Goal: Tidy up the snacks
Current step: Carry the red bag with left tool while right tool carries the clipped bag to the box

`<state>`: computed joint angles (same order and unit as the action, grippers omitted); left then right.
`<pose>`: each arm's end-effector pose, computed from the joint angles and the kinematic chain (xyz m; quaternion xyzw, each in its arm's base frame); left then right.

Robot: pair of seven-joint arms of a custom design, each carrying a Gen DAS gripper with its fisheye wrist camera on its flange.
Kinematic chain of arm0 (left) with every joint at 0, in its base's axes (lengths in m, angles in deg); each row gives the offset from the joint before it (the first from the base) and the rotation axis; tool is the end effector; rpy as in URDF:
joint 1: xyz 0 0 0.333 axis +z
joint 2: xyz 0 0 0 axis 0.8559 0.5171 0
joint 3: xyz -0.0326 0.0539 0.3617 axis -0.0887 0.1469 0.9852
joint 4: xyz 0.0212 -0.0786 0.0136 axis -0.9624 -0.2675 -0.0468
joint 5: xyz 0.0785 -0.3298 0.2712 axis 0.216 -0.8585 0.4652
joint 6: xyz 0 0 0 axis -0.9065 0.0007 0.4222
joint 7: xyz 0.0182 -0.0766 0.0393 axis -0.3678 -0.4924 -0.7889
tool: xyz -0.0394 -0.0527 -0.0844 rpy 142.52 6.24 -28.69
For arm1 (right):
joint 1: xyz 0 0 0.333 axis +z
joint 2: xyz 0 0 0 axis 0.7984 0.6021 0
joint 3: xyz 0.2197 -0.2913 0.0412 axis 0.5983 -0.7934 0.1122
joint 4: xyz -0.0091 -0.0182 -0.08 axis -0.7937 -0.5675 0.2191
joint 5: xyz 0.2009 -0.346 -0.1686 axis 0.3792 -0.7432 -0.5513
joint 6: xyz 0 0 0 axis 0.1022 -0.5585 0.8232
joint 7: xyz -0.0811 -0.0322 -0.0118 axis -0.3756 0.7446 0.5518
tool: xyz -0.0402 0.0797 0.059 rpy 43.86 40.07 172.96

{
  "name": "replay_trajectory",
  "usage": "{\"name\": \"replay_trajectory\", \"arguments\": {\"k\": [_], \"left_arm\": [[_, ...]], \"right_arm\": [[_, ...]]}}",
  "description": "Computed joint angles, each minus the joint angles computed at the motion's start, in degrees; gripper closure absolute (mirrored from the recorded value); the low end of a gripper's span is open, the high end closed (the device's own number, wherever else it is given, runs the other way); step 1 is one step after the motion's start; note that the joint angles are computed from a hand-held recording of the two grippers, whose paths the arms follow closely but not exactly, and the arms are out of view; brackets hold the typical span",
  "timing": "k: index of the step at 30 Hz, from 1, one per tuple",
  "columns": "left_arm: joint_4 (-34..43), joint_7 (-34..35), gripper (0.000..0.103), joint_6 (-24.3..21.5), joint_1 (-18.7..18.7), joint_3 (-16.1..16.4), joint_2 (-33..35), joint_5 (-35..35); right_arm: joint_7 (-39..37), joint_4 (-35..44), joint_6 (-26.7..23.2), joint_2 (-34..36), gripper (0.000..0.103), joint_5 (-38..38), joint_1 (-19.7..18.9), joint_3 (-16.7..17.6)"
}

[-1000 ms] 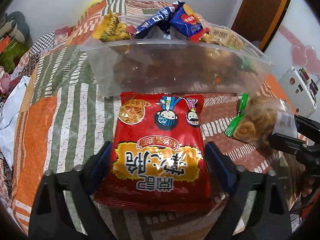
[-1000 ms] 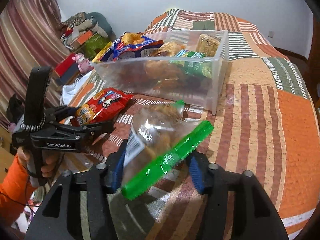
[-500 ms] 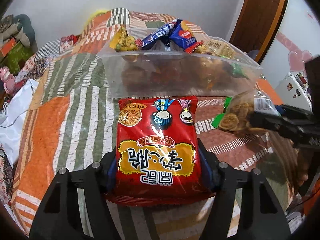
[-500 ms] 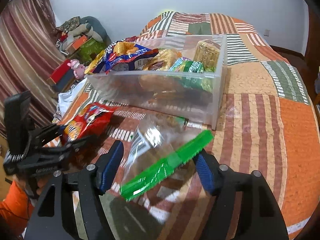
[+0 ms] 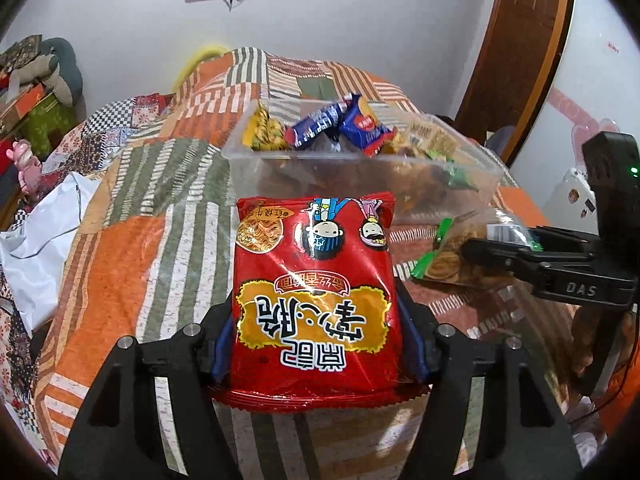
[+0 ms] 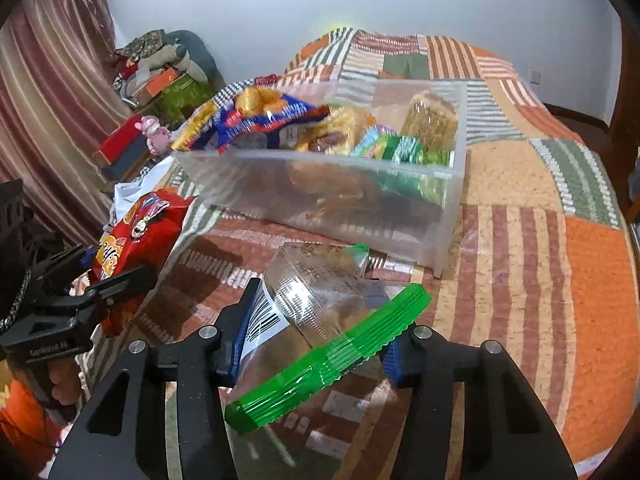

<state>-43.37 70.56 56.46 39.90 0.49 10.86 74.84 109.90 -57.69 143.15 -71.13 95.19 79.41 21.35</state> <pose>0.5210 -0.3634 0.5319 -0.7247 0.5855 -0.2793 0.2322 0.5945 0.4017 0.5534 -0.8397 0.4208 0.0098 0.3432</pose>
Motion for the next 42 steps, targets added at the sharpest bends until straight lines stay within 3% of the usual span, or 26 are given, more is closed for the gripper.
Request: {"name": "replay_trajectory", "arguments": {"k": [20, 32, 42], "left_arm": [[6.9, -5.6, 0.037, -3.4, 0.1, 0.0, 0.1, 9.4], [13.9, -1.8, 0.037, -6.6, -0.1, 1.7, 5.5, 7.2], [21.0, 5.5, 0.037, -9.6, -0.3, 3.4, 11.3, 3.7]], "right_arm": [[-6.0, 0.7, 11.1, -2.6, 0.058, 7.3, -0.9, 0.9], [-6.5, 6.0, 15.8, 1.5, 0.058, 7.7, -0.6, 1.0], [-3.1, 10.7, 16.2, 5.5, 0.058, 4.6, 0.0, 0.4]]}}
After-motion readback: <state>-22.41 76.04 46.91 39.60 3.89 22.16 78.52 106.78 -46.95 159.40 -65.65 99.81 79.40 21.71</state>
